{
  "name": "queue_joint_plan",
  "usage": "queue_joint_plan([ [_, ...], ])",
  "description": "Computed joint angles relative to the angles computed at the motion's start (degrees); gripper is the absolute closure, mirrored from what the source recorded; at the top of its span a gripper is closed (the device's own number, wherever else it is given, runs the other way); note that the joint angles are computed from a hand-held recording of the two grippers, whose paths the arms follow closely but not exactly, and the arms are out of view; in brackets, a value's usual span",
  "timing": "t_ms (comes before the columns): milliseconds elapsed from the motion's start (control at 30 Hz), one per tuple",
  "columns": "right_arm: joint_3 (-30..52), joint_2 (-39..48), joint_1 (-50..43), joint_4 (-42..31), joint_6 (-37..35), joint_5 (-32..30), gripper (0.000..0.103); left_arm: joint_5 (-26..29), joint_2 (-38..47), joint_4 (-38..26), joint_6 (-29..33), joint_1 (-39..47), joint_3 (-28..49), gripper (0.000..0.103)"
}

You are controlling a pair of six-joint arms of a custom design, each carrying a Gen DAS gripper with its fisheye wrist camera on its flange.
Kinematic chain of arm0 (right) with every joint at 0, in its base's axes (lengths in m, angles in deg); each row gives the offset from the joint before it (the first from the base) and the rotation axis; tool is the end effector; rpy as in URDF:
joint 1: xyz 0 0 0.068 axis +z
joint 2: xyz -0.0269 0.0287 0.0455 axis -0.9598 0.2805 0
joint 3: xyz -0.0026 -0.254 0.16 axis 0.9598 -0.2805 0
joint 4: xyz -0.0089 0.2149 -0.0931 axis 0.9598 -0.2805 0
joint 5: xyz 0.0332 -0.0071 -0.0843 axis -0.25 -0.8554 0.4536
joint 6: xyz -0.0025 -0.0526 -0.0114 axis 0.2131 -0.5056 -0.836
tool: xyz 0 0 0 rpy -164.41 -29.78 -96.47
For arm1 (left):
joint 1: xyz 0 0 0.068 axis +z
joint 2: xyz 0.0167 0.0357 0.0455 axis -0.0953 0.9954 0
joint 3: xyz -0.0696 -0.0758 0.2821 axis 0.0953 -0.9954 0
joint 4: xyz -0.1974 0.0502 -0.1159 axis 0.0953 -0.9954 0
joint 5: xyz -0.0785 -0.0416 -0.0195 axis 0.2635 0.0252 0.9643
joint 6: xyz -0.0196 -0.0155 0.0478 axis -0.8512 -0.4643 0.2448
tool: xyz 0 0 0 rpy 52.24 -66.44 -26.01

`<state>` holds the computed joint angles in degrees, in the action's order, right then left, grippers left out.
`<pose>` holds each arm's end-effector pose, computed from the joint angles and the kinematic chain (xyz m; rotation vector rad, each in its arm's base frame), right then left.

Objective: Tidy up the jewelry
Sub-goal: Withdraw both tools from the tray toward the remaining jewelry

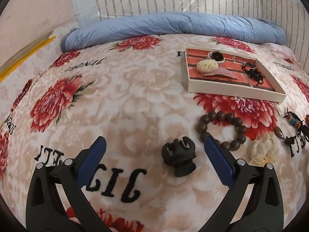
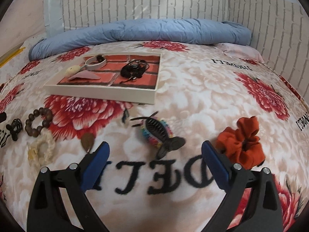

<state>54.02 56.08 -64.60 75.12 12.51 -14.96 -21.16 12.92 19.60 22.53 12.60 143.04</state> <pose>0.2922 0.0436 0.2294 -0.0696 2.3321 0.0009 0.2829 0.0915 0.2553 -0.1674 2.3708 0.2057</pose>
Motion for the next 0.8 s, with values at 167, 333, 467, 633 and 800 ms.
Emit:
queue_joint_plan([
  [167, -0.9, -0.3, 2.9, 1.2, 0.8, 0.9, 0.009, 0.8, 1.7, 1.5, -0.2, -0.4, -1.4, 0.005],
  [333, 0.3, 1.6, 5.6, -0.5, 0.4, 3.4, 0.009, -0.8, 3.9, 2.7, 0.5, -1.6, -2.1, 0.005],
  [467, 1.1, 2.3, 6.2, -1.5, 0.6, 2.7, 0.009, 1.3, 4.5, 2.9, 0.9, -1.4, -2.1, 0.005],
  [633, 2.1, 4.0, 7.2, -2.8, 0.5, 3.2, 0.012, 1.9, 5.7, 3.7, 1.1, -1.5, -2.3, 0.005],
  [800, 3.1, 5.1, 8.3, -3.8, 0.0, 3.3, 0.019, 2.4, 7.4, 3.3, 1.2, -1.0, -1.2, 0.006],
])
